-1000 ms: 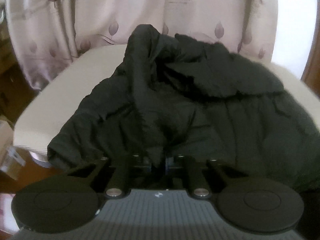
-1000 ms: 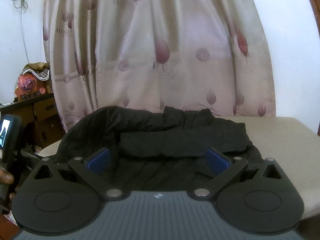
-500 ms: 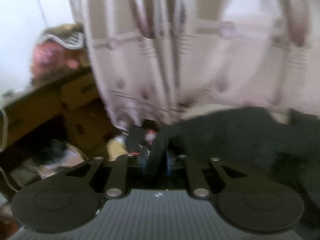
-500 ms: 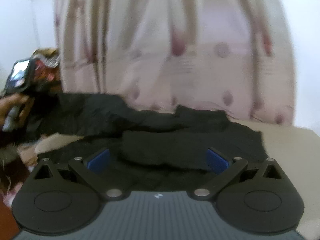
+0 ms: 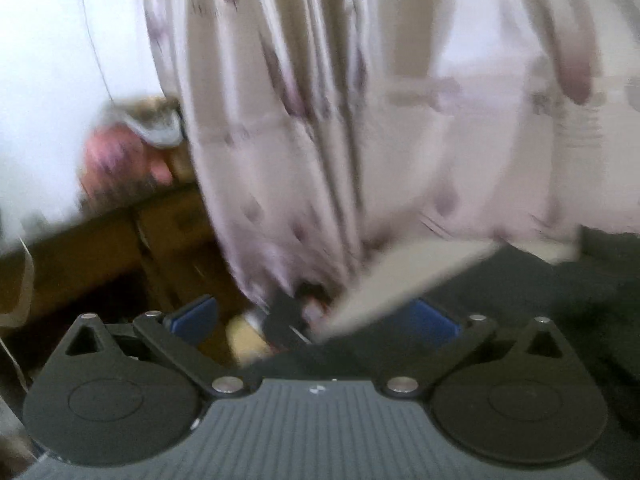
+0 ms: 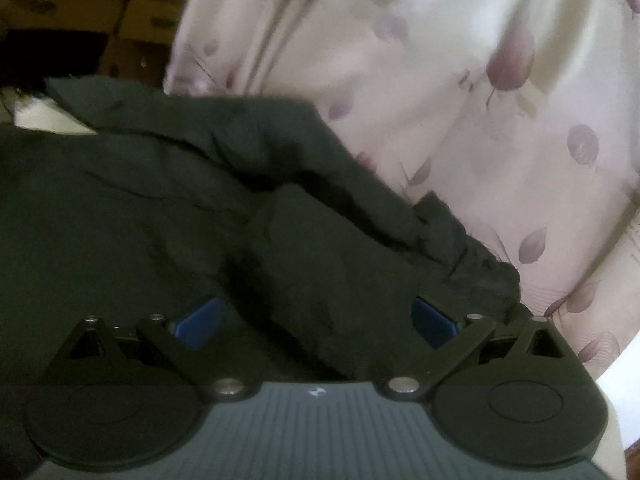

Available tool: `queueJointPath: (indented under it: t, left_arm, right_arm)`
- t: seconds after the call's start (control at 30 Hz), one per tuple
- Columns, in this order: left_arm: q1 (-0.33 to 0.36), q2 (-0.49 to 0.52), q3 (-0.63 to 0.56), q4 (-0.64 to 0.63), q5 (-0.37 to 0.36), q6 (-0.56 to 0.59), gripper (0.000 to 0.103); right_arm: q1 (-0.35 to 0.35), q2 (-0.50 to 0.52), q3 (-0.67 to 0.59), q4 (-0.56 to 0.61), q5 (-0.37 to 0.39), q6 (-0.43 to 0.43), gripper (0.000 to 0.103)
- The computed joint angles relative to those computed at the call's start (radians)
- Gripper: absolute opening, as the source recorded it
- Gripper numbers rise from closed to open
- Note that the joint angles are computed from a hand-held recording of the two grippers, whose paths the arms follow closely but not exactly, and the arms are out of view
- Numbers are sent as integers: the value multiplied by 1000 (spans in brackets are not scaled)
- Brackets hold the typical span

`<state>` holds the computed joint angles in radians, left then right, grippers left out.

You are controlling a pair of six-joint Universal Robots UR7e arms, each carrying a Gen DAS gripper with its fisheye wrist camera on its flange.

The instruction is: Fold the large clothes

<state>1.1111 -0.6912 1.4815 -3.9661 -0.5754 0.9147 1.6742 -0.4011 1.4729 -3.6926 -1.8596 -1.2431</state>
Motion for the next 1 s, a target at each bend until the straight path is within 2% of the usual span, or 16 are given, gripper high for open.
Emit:
queueJointPath:
  t: [0.03,0.1,0.13,0.17,0.23,0.3,0.37,0.47,0.57,0.63,0.73,0.8,0.83,0.87,0.93,1.0]
  left_arm:
    - [-2,-18,45,50,10,-76,103]
    - [-4,-38,120,94,17,-164,103]
    - [-7,-44,160,93,18,-182,103]
    - [-11,-47,186,96,22,-193,103]
    - [-16,-62,241,115,21,-227,103]
    - [-22,-84,293,133,17,-270,103]
    - [-27,-101,331,128,16,-282,103]
    - [-28,-92,336,74,39,-232,103]
    - [-20,-74,332,26,53,-185,103]
    - [-14,-60,321,17,59,-169,103]
    - [1,-55,323,8,33,-140,103]
    - [12,-48,329,-29,-6,-82,103]
    - [17,-47,334,-43,-29,-66,103]
    - [23,-50,341,-48,-54,-61,103]
    - [40,-73,357,-10,-103,-108,103]
    - [58,-103,369,73,-136,-186,103]
  right_arm:
    - [1,13,-27,16,-12,-5,98]
    - [0,25,-66,40,-29,-16,64]
    - [0,21,-78,56,-44,-10,32]
    - [-2,16,-91,54,-54,-1,18]
    - [-14,-4,-112,16,-47,28,15]
    - [-38,-75,-89,-15,-30,110,15]
    - [-64,-142,-83,-60,-50,159,15]
    - [-112,-257,-69,-129,-114,219,15]
    - [-168,-361,-61,-150,-193,254,15]
    - [-209,-417,-59,-126,-247,307,15]
    - [-279,-493,-53,1,-289,482,16]
    - [-331,-541,-35,81,-267,652,32]
    - [-356,-563,-10,87,-245,732,69]
    - [-371,-578,14,88,-229,797,92]
    - [-399,-616,114,28,-143,872,94]
    - [-411,-669,255,1,-13,883,93]
